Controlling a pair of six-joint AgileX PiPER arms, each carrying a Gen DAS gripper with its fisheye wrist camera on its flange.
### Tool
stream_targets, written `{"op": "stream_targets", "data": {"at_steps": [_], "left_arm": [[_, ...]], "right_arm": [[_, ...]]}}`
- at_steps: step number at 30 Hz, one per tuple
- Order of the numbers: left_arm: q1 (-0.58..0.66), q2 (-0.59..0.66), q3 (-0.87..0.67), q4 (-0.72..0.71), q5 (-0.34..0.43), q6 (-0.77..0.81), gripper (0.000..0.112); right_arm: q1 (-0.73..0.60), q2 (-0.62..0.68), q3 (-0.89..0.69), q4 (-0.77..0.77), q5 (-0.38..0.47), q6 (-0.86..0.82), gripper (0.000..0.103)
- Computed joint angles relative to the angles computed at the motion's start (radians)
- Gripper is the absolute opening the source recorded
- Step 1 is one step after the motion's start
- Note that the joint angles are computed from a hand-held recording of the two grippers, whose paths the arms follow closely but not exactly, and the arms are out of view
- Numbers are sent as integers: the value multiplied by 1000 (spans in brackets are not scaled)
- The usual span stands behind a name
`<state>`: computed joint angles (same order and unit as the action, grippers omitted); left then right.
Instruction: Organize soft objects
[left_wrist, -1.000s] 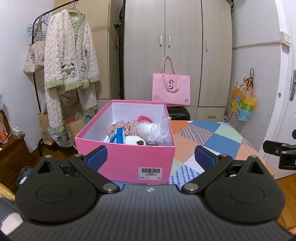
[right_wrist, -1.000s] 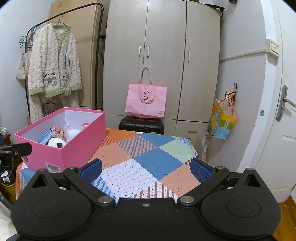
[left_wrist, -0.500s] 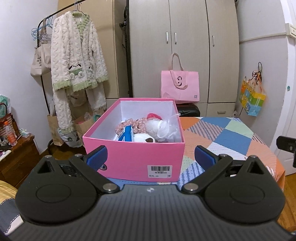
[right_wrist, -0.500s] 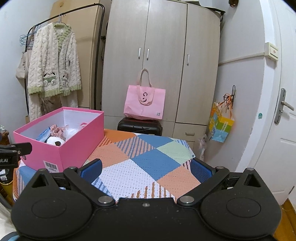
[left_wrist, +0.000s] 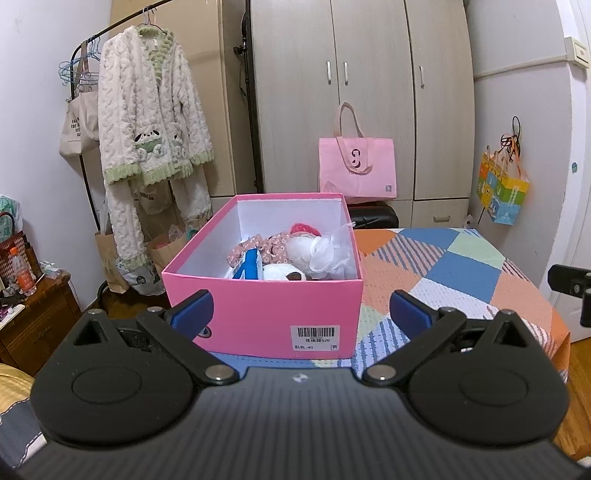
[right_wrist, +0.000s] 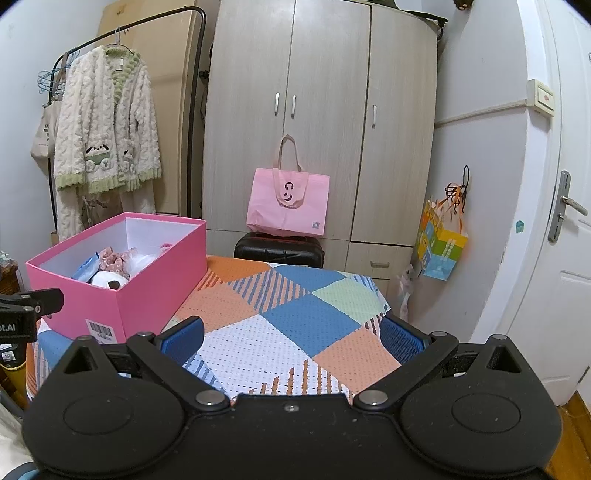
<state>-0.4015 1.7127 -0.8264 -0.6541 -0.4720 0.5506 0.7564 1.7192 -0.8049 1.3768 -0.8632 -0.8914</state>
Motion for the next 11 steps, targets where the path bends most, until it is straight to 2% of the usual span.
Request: {"op": "stream_targets", "data": {"at_steps": [11], "left_arm": [[-7, -11, 21, 20, -30, -6, 103]], "right_arm": [[-8, 4, 5, -5, 8, 9, 103]]}}
